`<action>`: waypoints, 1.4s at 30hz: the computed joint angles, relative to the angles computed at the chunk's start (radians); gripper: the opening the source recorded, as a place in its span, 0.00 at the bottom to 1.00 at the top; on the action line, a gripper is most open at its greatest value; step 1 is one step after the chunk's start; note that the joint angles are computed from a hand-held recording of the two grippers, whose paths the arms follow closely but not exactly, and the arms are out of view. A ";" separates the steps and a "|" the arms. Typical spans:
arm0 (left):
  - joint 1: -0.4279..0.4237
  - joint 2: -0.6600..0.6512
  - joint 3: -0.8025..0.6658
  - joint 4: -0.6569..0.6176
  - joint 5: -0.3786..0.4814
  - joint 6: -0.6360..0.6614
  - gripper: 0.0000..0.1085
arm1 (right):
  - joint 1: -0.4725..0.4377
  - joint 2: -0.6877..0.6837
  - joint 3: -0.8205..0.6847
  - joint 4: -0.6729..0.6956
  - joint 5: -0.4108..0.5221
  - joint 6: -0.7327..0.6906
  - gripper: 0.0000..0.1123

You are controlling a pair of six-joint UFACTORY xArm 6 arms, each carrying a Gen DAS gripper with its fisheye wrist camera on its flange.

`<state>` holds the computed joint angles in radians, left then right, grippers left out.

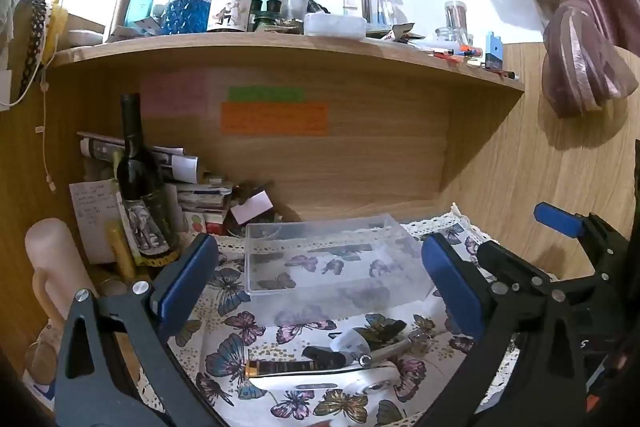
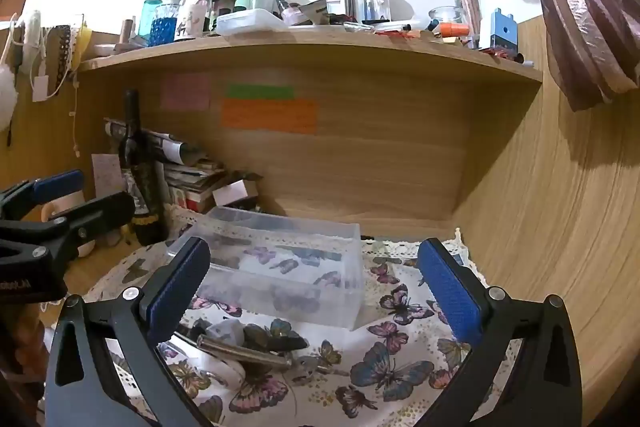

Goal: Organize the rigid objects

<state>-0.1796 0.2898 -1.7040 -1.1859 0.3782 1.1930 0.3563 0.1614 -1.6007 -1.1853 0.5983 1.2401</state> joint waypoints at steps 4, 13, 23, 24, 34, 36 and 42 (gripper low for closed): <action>0.000 -0.007 0.006 -0.068 -0.007 0.060 0.95 | 0.008 0.001 0.001 0.036 -0.002 -0.013 0.92; -0.003 -0.007 0.003 -0.060 -0.002 0.075 0.95 | -0.008 -0.014 0.022 0.031 -0.042 0.043 0.92; -0.005 -0.015 0.009 -0.070 -0.003 0.076 0.95 | -0.010 -0.012 0.017 0.035 -0.048 0.038 0.92; -0.003 -0.013 0.007 -0.068 0.001 0.076 0.95 | -0.009 -0.011 0.015 0.034 -0.045 0.040 0.92; -0.005 -0.017 0.006 -0.054 0.010 0.065 0.95 | -0.005 -0.018 0.020 0.019 -0.037 0.057 0.92; -0.006 -0.018 0.007 -0.055 0.009 0.066 0.95 | -0.005 -0.019 0.019 0.020 -0.037 0.059 0.92; -0.007 -0.017 0.004 -0.053 0.008 0.065 0.95 | -0.007 -0.019 0.017 0.015 -0.042 0.070 0.92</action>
<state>-0.1871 0.2729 -1.6996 -1.2391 0.3863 1.2578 0.3498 0.1424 -1.5836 -1.1703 0.5563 1.3104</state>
